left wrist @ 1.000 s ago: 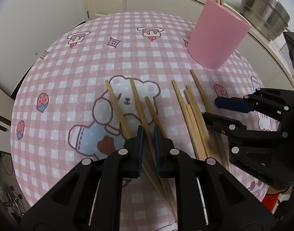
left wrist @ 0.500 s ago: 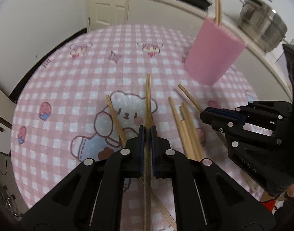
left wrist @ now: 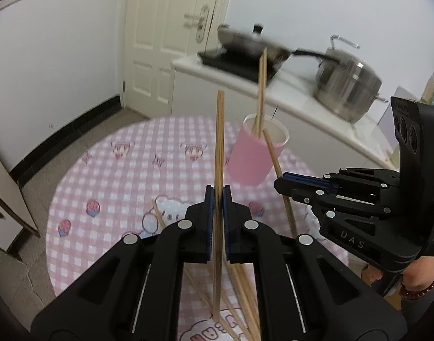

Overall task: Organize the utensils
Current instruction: 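Carry chopsticks upright over the pink cup with the left gripper while the right gripper follows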

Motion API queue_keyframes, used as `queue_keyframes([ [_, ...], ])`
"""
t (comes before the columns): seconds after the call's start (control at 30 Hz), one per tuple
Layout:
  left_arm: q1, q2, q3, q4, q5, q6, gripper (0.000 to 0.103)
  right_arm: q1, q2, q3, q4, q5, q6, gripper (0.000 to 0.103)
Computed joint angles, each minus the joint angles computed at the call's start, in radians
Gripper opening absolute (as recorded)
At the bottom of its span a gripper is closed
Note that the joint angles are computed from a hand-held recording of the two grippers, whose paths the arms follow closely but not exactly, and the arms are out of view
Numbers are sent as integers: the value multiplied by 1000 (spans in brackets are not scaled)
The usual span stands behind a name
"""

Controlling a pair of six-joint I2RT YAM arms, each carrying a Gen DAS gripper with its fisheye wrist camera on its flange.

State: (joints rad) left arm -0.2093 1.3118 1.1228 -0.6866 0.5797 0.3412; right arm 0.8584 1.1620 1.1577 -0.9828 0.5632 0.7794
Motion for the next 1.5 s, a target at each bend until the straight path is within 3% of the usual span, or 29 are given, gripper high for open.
queue_keyframes([
  [0.3,1,-166,0,12,85,-65,6,111,-27,119,-105,174,42,4],
  [0.67,-115,-154,57,111,33,-210,6,96,-92,136,-60,305,-48,4],
  [1.0,-231,-81,159,234,-60,-318,6,-43,-173,75,242,363,-319,4],
  [1.17,-258,-36,151,370,-96,-386,6,-145,-201,2,436,330,-460,4],
  [1.37,-276,42,177,433,-124,-422,6,-250,-227,-87,612,267,-553,4],
  [1.5,-295,89,180,469,-151,-419,6,-300,-230,-121,667,226,-578,4],
])
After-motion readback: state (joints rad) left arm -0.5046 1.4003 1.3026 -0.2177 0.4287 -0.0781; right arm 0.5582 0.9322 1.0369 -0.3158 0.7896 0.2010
